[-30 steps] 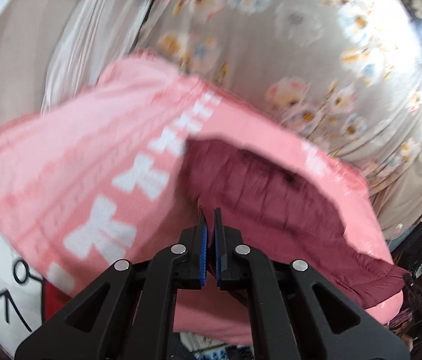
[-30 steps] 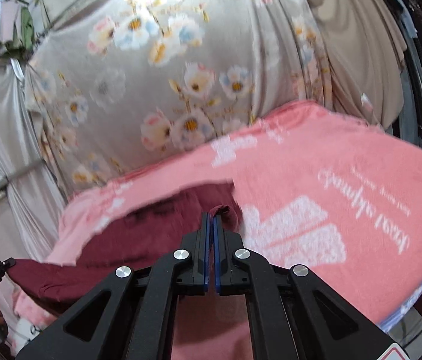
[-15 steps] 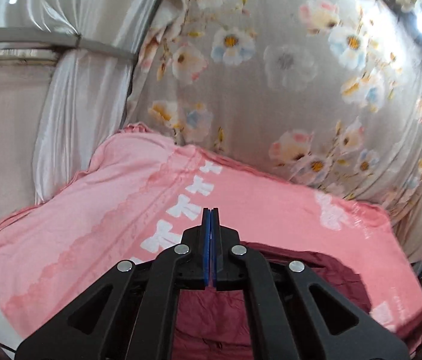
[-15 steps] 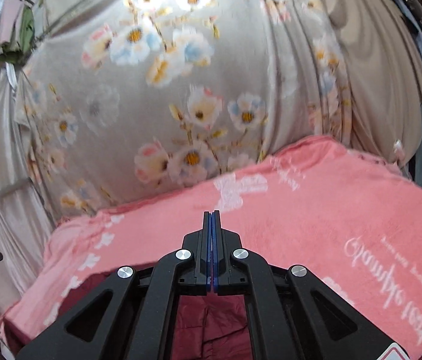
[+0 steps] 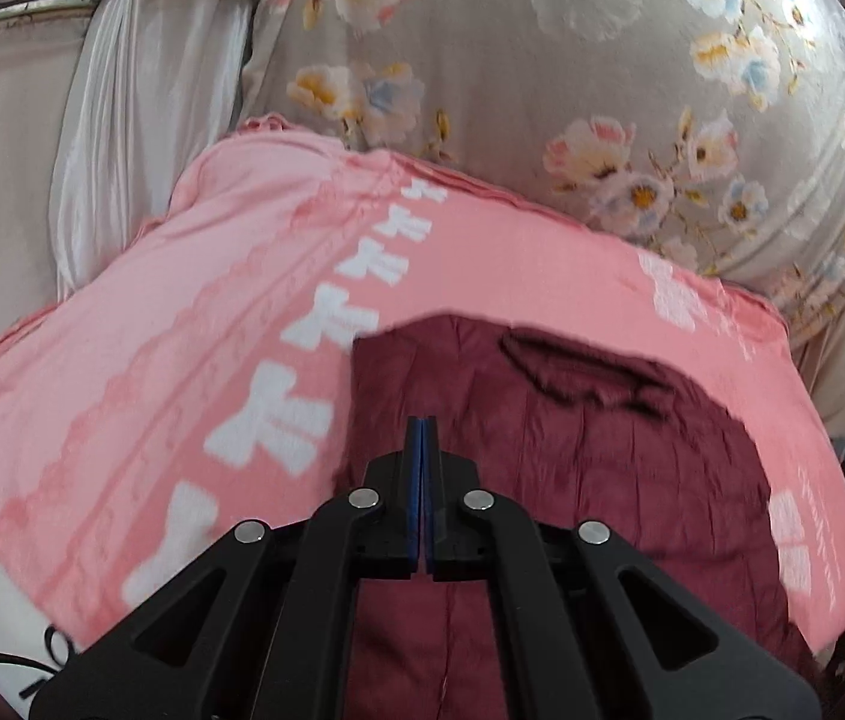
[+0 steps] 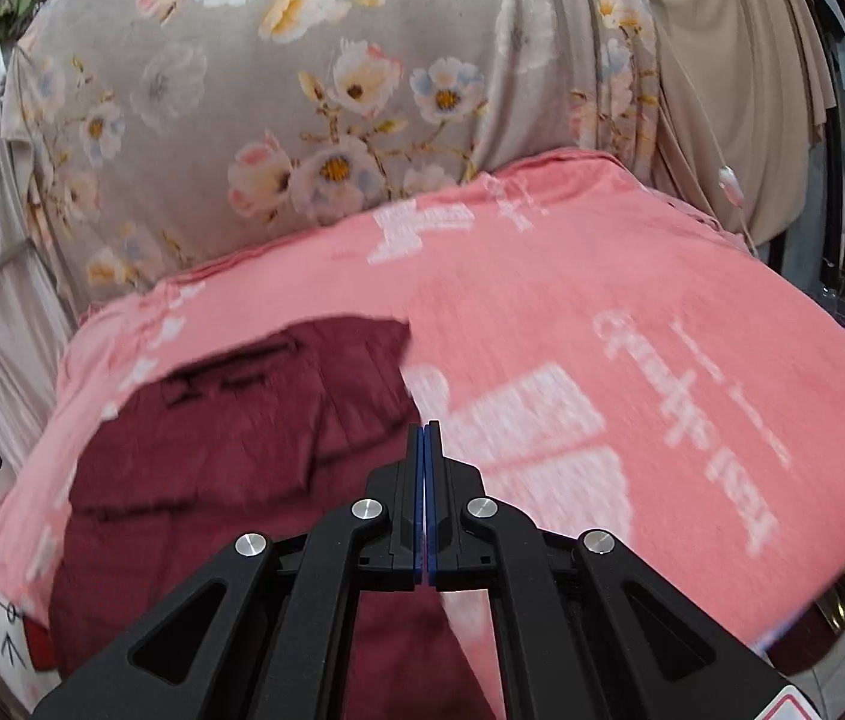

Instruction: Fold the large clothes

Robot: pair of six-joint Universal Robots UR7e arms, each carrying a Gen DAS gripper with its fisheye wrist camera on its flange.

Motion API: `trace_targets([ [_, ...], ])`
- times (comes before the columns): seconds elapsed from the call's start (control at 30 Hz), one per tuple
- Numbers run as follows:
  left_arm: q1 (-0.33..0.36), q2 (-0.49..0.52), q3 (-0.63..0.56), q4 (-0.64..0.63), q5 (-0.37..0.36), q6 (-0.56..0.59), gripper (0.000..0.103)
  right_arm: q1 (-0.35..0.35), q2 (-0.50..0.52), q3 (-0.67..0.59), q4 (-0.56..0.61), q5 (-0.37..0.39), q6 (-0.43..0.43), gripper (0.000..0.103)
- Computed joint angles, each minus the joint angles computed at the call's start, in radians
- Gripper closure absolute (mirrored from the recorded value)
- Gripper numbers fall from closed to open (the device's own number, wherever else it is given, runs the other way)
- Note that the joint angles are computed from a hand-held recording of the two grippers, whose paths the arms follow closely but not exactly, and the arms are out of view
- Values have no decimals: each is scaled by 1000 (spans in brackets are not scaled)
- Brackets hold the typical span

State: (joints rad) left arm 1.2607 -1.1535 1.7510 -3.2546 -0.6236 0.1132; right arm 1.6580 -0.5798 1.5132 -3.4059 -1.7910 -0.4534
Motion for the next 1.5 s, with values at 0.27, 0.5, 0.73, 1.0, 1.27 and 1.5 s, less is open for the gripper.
trace_targets([
  [0.27,-20,-158,286,183,39,-307,56,-84,-99,275,-25,25,51,47],
  [0.5,-1,-263,441,305,11,-520,38,-157,-94,345,4,98,79,39],
  [0.73,50,-255,485,283,-61,-586,35,-143,-61,321,7,109,35,82],
  [1.0,136,-220,440,252,-284,-539,95,-113,-60,336,-55,118,9,100],
  [1.27,-2,-283,396,56,-243,-352,100,-11,-53,239,-165,201,-59,101],
  [1.5,-13,-134,126,-113,-246,-55,100,52,89,-141,-68,246,-10,101],
])
